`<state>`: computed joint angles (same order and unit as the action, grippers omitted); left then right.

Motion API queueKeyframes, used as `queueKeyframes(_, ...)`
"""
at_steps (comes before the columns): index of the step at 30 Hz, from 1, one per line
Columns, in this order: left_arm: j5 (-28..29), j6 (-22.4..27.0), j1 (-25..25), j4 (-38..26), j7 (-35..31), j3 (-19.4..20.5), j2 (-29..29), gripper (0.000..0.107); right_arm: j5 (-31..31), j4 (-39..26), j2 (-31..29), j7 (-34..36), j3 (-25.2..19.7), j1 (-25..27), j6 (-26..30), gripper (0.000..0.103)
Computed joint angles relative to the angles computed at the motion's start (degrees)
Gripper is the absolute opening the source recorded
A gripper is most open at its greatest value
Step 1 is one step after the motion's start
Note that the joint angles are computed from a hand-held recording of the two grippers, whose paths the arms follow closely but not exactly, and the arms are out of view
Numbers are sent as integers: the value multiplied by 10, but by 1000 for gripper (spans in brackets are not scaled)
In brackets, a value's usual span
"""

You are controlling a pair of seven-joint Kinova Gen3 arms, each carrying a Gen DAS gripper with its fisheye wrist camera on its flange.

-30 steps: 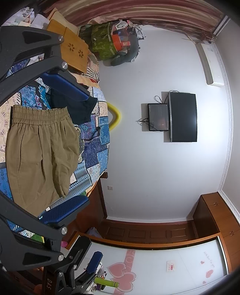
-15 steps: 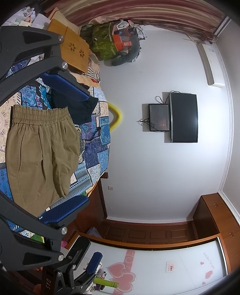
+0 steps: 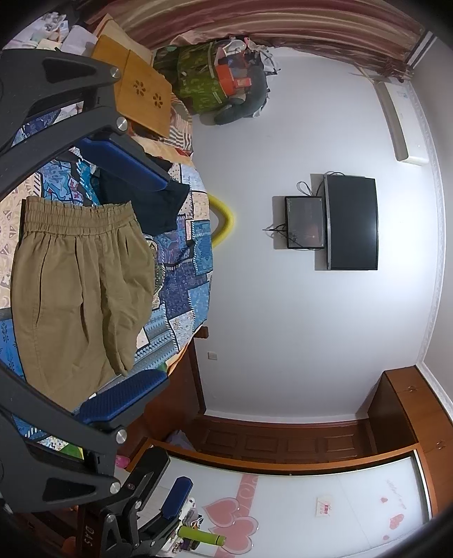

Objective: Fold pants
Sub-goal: 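Lower the left gripper to the elastic waistband while the right gripper reaches the pant leg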

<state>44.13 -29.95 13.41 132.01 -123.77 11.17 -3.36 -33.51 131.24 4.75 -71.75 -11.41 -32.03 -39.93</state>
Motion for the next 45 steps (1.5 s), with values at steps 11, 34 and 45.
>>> queueKeyframes(11, 32, 72, 99, -72, -38, -146, 75, 103, 23, -28, 37, -23, 25, 20, 38, 102)
queueKeyframes(34, 40, 571, 141, -426, -28, -529, 410, 95, 167, -276, 227, -96, 62, 171, 429, 92)
queueKeyframes(45, 59, 754, 96, -551, -12, -593, 518, 81, 239, -411, 317, -113, 4, 241, 583, 60)
